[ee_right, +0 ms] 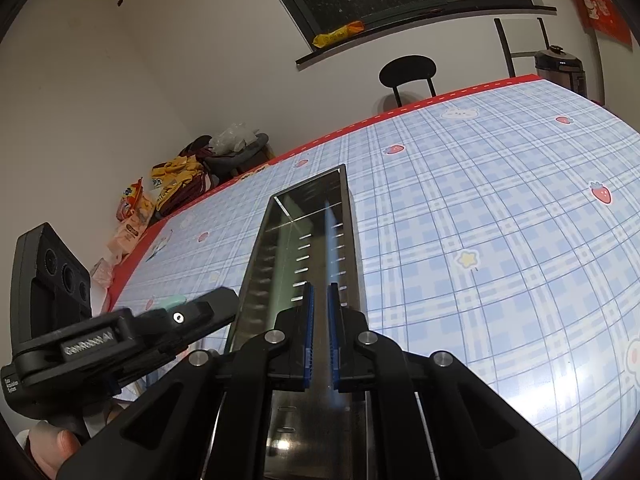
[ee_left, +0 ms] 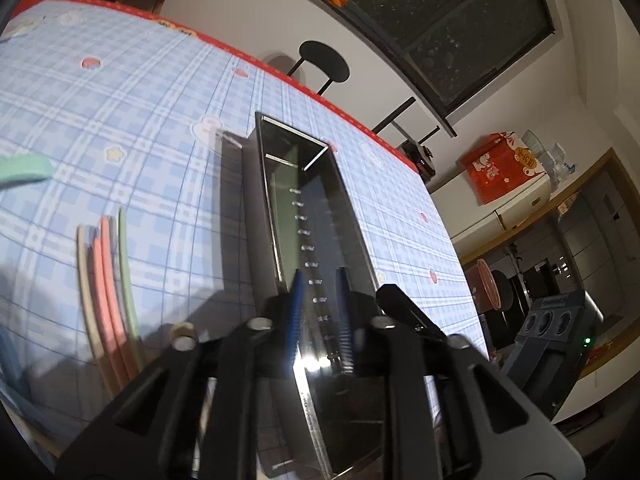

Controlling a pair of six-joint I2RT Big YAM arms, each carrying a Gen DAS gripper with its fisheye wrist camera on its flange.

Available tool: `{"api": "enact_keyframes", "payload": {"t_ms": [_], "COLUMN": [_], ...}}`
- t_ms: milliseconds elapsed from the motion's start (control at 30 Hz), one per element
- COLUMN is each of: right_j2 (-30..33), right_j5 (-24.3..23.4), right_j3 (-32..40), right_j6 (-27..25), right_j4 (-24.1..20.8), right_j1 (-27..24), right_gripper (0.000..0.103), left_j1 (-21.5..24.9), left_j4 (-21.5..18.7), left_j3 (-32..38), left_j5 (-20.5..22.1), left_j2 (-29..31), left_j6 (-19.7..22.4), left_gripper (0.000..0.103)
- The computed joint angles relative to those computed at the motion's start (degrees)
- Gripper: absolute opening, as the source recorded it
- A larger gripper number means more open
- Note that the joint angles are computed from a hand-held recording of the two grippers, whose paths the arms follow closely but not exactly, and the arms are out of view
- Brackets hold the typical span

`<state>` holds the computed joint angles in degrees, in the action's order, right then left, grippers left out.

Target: Organize utensils

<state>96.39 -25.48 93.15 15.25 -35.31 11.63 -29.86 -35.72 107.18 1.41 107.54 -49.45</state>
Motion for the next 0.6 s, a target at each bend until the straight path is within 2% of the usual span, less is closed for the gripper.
{"api": "enact_keyframes", "payload": {"t_ms": [67,133,200,300,333,400,433,500,567,600], "right_j2": [-0.4,-1.0,-1.9,-3.3,-3.7,-4.7,-5.0,-6.0,-7.1,-7.6], "right_j5": [-0.6,-1.0,-0.2,0.8,0.9,1.9,2.3,3.5,5.9,7.1], "right_j3": [-0.5,-1.2,-2.1,-3.7,-4.3,-5.5,-5.8,-6.8,-7.5,-7.9], "right_j6": [0.0,0.1,-0.1,-0.8,-1.1,-1.9,-2.3,-3.4,-4.4,-4.9], "right_j4": [0.7,1.7,2.7,5.2,6.0,7.8,8.1,9.2,9.7,9.9], "right_j1": [-0.2,-0.2,-0.1,0.1,0.1,0.4,0.5,0.9,1.7,2.0], "right_gripper": [0.013,0.025,0.047,0.064,0.066,0.075,0.077,0.09,0.098,0.097], "left_j1": [-0.1,-0.3,-0.4,-0.6,-0.7,-0.8,-0.9,-0.8,-0.7,-0.6], "left_j4": [-0.3,-0.6,-1.2,-2.1,-2.2,-2.5,-2.5,-2.6,-2.7,-3.0], "left_j3": [-0.4,-1.0,-1.7,-3.5,-4.3,-6.6,-7.9,-10.3,-13.2,-14.3], "left_j5": [-1.1,-3.4,-6.1,-10.7,-11.8,-15.3,-17.1,-19.4,-21.5,-22.6], "left_j2": [-0.9,-2.2,-3.9,-7.1,-8.0,-10.8,-12.2,-14.7,-17.6,-18.8], "left_j6": [0.8,3.2,6.1,10.7,11.7,14.4,15.6,17.4,18.6,19.2], "left_gripper": [0.026,0.033,0.046,0.063,0.066,0.083,0.085,0.092,0.097,0.097]}}
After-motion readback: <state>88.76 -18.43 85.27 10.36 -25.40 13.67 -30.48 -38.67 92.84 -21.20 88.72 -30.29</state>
